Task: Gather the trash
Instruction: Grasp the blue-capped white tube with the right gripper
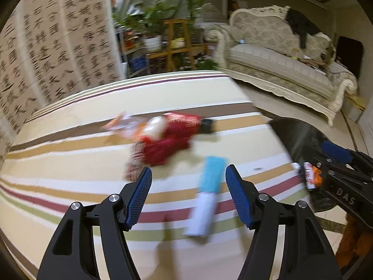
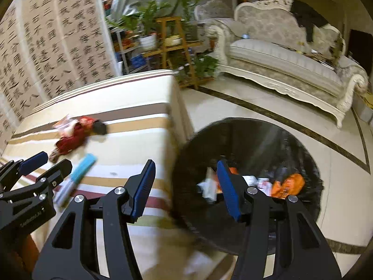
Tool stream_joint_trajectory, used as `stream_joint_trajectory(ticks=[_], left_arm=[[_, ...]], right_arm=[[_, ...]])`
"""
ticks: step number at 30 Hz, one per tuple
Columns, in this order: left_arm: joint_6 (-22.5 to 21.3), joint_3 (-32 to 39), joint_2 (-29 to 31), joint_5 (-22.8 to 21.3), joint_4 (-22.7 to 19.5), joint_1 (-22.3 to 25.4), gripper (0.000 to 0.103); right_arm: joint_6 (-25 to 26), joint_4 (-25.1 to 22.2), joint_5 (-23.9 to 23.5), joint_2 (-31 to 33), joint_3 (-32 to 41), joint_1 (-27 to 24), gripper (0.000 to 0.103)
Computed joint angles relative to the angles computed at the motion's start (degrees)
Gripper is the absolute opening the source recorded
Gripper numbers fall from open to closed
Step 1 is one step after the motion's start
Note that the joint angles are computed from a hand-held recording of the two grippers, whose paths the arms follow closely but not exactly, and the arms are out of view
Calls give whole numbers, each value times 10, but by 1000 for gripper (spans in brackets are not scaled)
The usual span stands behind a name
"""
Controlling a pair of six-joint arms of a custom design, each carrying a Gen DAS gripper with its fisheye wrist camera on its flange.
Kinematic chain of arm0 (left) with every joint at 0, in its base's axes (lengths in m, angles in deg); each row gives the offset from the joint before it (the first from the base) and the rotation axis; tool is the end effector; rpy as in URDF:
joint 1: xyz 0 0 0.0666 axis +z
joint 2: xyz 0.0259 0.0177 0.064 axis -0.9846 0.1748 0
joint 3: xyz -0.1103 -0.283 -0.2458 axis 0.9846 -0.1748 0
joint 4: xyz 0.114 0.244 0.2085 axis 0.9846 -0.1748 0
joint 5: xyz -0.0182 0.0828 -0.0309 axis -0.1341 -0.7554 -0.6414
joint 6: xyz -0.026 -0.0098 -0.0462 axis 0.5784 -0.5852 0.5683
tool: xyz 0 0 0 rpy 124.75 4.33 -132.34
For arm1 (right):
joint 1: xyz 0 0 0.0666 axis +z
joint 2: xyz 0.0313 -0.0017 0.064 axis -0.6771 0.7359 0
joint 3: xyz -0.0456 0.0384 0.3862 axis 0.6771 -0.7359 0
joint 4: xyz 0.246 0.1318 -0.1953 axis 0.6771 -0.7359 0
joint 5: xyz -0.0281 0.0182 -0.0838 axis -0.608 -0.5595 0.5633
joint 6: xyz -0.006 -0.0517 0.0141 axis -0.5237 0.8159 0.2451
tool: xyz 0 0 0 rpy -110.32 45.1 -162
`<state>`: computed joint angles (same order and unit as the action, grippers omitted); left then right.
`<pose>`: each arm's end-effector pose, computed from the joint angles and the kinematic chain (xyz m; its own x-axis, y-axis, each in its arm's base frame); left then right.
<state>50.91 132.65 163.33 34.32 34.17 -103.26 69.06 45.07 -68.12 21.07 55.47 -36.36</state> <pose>0.5911 -0.2501 0.4186 -0.6912 0.2049 -0.6930 0.2469 0.9682 0.0399 0.5615 0.0582 0.4080 -0.6935 0.1563 -0.7033 0.1119 0.9877 0.1091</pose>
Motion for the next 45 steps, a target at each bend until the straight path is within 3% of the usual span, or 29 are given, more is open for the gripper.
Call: stream_joint_trajectory(ticks=[8,16,28,30,37,45], left_arm=[[9,-55,-29,-21,28,40,64],[9,-54,-25,-8,22,68,64],[8,-52,-25,21,24,74,67],[7,-54,-26,23,25,73,67],[7,-45,-21,31,18,70,68],[-1,-8,3,35,-10,64,67]], right_arm=[[22,-39,4,37,64,62,54],[37,-87,5,79,133,108,54],[23,-132,12,92,145,111,53],[23,-130,17,89,140,112,49],[32,-123,22,82,129,108,17],[29,-89,2,66,104,97,15]])
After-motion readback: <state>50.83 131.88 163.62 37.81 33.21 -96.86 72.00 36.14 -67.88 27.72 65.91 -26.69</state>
